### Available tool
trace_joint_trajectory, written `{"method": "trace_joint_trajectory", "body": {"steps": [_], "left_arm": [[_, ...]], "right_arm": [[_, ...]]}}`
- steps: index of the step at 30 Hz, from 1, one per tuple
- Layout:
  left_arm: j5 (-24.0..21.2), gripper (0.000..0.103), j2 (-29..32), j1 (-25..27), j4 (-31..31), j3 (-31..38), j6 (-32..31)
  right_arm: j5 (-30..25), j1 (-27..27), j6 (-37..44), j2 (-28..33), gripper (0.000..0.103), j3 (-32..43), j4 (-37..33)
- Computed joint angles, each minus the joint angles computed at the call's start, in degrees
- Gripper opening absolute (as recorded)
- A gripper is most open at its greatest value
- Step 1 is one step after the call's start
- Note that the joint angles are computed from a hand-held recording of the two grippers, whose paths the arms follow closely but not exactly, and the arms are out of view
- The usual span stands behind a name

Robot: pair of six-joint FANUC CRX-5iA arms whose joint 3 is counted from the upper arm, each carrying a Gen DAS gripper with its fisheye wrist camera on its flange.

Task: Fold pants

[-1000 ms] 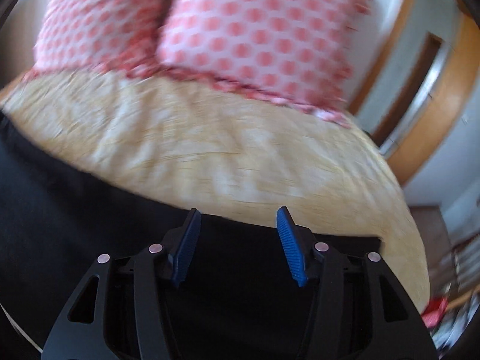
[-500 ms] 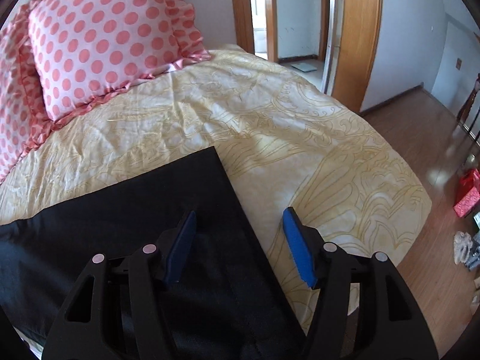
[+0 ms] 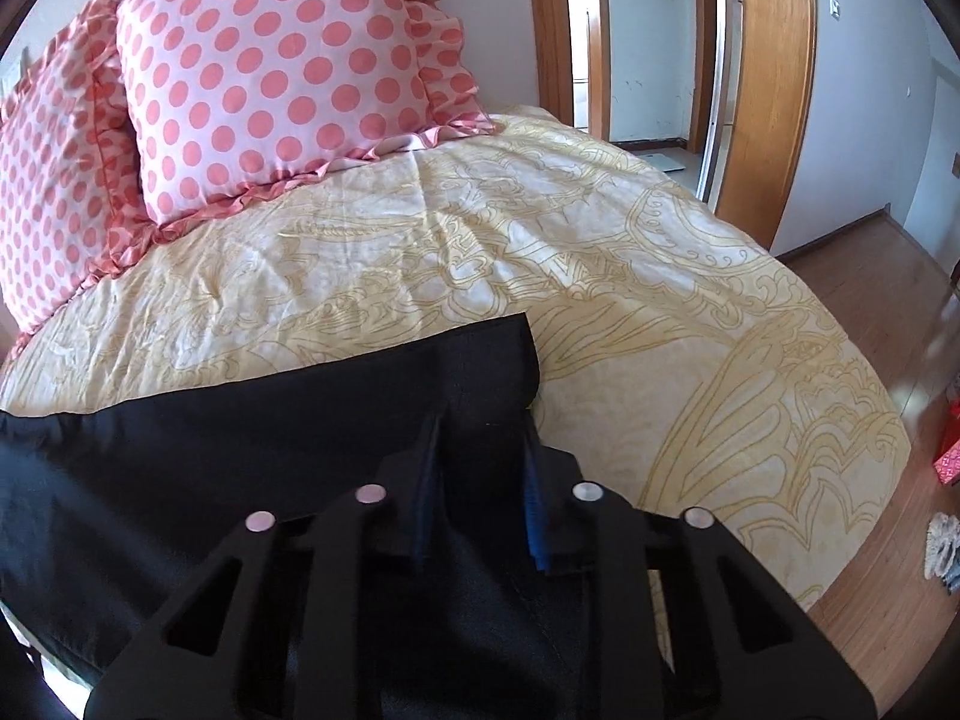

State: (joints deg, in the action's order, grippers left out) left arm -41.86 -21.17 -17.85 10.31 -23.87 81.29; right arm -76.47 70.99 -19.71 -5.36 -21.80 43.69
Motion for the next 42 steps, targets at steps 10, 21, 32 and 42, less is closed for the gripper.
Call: {"method": "trace_joint_trajectory", "body": {"steps": [10, 21, 32, 42], "left_arm": [[0.07, 0.101, -0.07, 0.71, 2.02, -0.50, -1.35], [-1.44, 0.101, -1.02, 5.20, 15.23, -3.65, -8.70], [-0.34, 0.101, -5.47, 8.16, 9.68, -3.23, -2.78], [-1.36, 0.101, -8.43, 12.63, 8.65, -4.01, -1.28]], "right_arm": [[-0.71, 1.97, -4.08, 1.09, 0.013, 1.98, 5.15], [26.73, -0.01, -10.93, 9.20, 0.012, 10.14, 18.24], [47.89, -3.60, -4.34, 34.29, 0.012, 36.70, 7.03], [39.94, -1.05, 8.62, 44.03, 0.013, 54.05, -1.46]]}}
